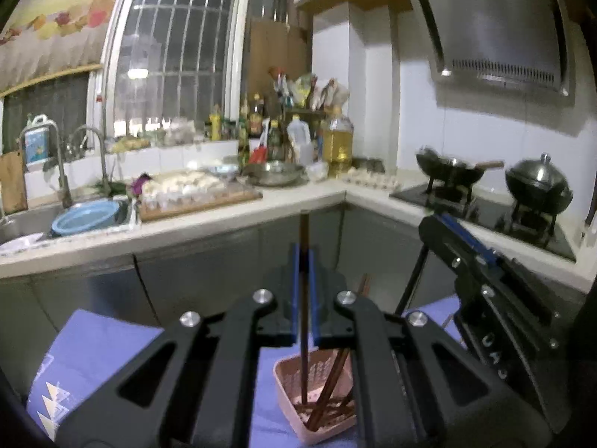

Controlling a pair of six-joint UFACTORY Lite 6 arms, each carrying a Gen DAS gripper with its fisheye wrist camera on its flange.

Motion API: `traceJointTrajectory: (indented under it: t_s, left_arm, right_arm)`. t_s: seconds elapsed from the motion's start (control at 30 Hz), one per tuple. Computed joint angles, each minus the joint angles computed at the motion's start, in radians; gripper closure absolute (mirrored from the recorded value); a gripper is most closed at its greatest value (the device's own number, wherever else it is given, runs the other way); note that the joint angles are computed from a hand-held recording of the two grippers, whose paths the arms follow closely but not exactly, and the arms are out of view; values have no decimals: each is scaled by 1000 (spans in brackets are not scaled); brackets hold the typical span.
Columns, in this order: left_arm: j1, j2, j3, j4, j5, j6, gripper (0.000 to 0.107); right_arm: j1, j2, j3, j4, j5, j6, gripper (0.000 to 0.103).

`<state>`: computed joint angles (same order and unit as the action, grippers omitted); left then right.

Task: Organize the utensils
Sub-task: 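Drop the chopsticks into the basket by opening both grippers, then move both open grippers back to the remaining chopsticks on the cloth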

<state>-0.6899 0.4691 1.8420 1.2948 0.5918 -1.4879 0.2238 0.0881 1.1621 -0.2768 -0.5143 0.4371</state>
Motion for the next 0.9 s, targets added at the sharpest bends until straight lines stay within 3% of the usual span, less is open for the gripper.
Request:
traceJointTrajectory:
  t_s: [0.23,0.33,0.37,0.4,0.43,0.47,0.5,0.67,0.77,0.9]
  left_arm:
    - [4,-19,-156,13,-36,-99,102]
    - [-12,-56,-216,12,-27,-122,101]
    - [-23,-74,-235,4,-12,-129,92]
    - [-35,-91,-250,4,11,-145,74]
    - [-62,-128,-287,42,61,-203,67]
    - [-91,-162,-325,88,119,-264,66]
    - [-114,-193,-356,115,160,-298,66]
    - [-294,-394,-556,209,420,-460,65]
    - [-431,-500,-695,225,595,-555,55]
    - [-577,-617,-891,176,700,-668,55]
  right_arm:
    - [-7,30,-60,-74,-2,55,98]
    - [-19,14,-82,-227,37,201,96]
    - [-22,-4,-100,-247,48,226,92]
    - [-24,-40,-130,-243,55,232,81]
    - [-26,-69,-152,-246,56,241,73]
    - [-30,-119,-191,-239,50,245,57]
    - [-34,-157,-224,-225,38,239,49]
    - [-61,-466,-433,-238,8,289,49]
    - [-107,-722,-603,-377,-6,455,48]
    - [-126,-1055,-822,-581,66,650,47]
